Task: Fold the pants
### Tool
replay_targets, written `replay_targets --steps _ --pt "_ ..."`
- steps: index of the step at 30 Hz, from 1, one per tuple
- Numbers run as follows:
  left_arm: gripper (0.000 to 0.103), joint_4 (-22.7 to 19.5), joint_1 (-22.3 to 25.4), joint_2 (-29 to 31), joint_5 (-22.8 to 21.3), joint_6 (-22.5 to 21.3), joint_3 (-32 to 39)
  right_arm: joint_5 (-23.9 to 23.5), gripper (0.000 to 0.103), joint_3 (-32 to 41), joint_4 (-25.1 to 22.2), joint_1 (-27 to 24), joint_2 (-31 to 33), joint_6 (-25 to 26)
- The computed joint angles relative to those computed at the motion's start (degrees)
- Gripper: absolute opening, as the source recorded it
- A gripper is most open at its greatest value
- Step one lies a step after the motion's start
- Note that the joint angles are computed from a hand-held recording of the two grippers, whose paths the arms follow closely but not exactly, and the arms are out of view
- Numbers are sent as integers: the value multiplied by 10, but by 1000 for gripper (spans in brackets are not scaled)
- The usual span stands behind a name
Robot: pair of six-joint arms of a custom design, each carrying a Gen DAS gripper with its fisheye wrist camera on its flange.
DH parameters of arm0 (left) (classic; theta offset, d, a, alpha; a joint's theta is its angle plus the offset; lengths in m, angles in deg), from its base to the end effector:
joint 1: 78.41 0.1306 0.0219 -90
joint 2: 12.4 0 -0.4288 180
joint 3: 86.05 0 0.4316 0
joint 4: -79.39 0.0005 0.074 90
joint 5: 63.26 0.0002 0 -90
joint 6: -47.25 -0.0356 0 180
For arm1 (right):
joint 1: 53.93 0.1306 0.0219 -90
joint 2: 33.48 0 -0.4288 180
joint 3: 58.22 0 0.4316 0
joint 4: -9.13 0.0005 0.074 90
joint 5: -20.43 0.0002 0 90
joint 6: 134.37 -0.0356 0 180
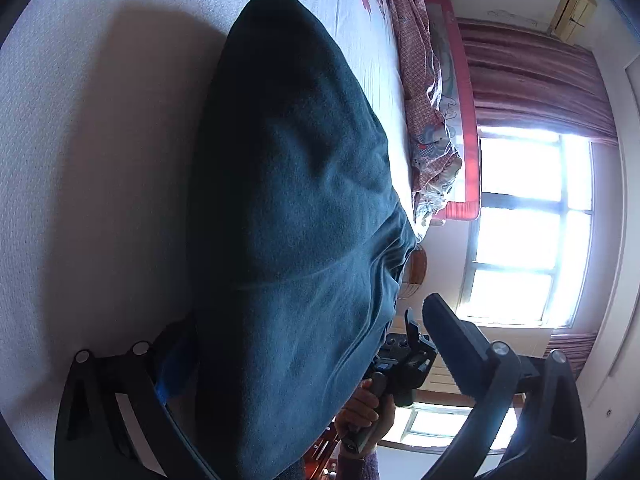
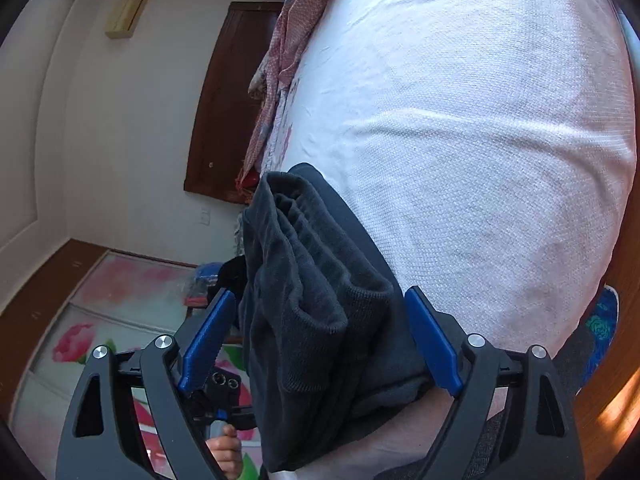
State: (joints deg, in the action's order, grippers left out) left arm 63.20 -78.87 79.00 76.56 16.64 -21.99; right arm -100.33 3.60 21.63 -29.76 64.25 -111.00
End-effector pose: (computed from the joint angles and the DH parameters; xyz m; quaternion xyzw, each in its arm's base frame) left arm 0.4857 -0.0316 0.2941 -0.2653 0.8073 -0.5139 0.1170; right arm 0.4718 0.2311 0.2606 0.1561 0.8039 0.5325 0.2138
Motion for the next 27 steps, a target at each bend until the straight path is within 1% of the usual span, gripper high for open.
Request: replay_targets --steps 1,2,3,4,5,6,7,8,9,10,12,13,14,16,18,21,22,23,27 --pt "101 5 -4 0 -5 -4 1 3 85 6 -23 4 -2 29" --pt "101 4 -7 3 -6 -16 4 6 85 8 -25 5 -1 31" --pt "101 1 -10 4 -6 -26 8 2 85 7 -17 4 1 17" --pt "100 -3 -11 7 -3 -33 15 -2 82 11 -23 3 2 18" --pt "86 -21 -10 8 -4 -47 20 -3 59 17 -47 4 0 36" --pt "74 -47 -6 7 -6 -58 22 -6 50 23 -68 6 -1 44" --pt "46 -69 -2 11 -9 -59 26 -8 45 18 -60 6 -4 25" --pt "25 -70 5 13 -1 -49 22 -10 42 14 -53 5 -7 7" --pt "24 -42 12 12 20 -29 9 -7 41 17 -64 7 -12 6" --pt "22 -33 13 8 21 -24 6 -1 40 23 -82 11 -18 12" --pt "21 -41 10 2 13 -43 17 11 39 36 -108 18 -30 15" --pt "20 -27 9 -1 19 -36 21 16 39 43 -117 20 -36 22" --pt "20 -23 9 -4 22 -37 28 21 39 52 -130 23 -42 31" --pt "20 -45 13 -9 23 -65 54 22 39 70 -147 28 -49 43" --pt "20 -54 24 -14 34 -78 73 24 39 96 -167 34 -48 62" --pt "20 -72 48 -16 51 -95 101 19 39 135 -176 42 -35 74" --pt "20 -82 58 -16 56 -103 111 20 39 162 -183 47 -20 81" --pt "20 -94 69 -16 61 -114 123 19 39 179 -181 53 -9 81" --pt "20 -161 118 -8 66 -181 177 23 38 251 -168 80 47 78"
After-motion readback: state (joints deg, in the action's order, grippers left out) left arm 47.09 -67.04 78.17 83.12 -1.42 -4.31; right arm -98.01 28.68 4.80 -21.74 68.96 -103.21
